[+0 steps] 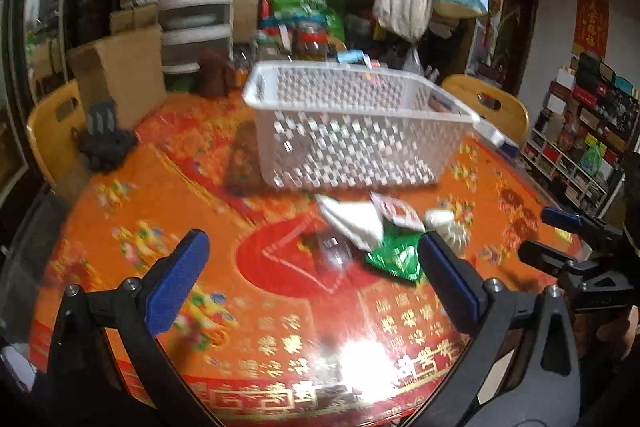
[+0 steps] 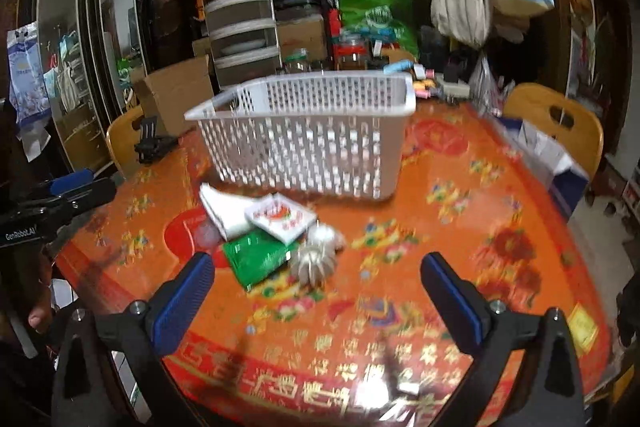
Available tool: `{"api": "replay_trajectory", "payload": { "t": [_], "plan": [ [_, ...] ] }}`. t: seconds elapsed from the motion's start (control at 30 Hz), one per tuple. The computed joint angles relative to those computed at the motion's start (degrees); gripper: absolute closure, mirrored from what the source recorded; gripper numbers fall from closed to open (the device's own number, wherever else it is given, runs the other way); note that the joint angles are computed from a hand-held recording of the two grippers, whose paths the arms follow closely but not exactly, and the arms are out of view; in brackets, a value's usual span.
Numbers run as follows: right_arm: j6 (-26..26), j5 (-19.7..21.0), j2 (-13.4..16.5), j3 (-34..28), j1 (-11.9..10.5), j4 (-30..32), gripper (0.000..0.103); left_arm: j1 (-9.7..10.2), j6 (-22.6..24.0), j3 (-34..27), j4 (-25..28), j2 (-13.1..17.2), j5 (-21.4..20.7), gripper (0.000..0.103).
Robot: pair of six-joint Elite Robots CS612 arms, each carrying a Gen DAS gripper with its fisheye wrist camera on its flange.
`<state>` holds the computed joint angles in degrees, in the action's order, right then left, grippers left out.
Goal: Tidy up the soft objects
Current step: 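Withdraw both tools from the basket back toward the remaining items, then grasp the white cloth with the left tool while the right tool grasps the white ribbed cup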
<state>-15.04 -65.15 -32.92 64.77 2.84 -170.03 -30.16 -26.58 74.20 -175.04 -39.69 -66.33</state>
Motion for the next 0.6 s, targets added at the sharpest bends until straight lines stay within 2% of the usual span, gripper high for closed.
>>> {"api": "replay_trajectory", "payload": {
  "t": [0.13,0.23,0.4,0.47,0.6],
  "plan": [
    [-0.22,-1.63,1.02,-0.61,0.35,1.27,0.013,0.07,0.37,-2.19,1.65,2.0,-1.48,0.0],
    [0.52,-0.67,1.89,-1.59,0.25,2.21,0.019,0.47,0.56,-4.72,3.03,3.55,-2.69,0.001],
    [0.47,-0.72,3.79,-4.59,0.69,3.34,0.03,1.77,0.0,-10.46,6.85,6.63,-6.17,0.012],
    [0.46,-0.94,4.56,-5.95,0.87,4.04,0.035,2.35,-0.38,-12.96,8.92,7.94,-7.82,0.022],
    [0.49,-0.52,5.58,-7.56,1.04,4.87,0.037,3.34,-1.72,-17.68,12.15,10.58,-10.65,0.029]
  ]
}}
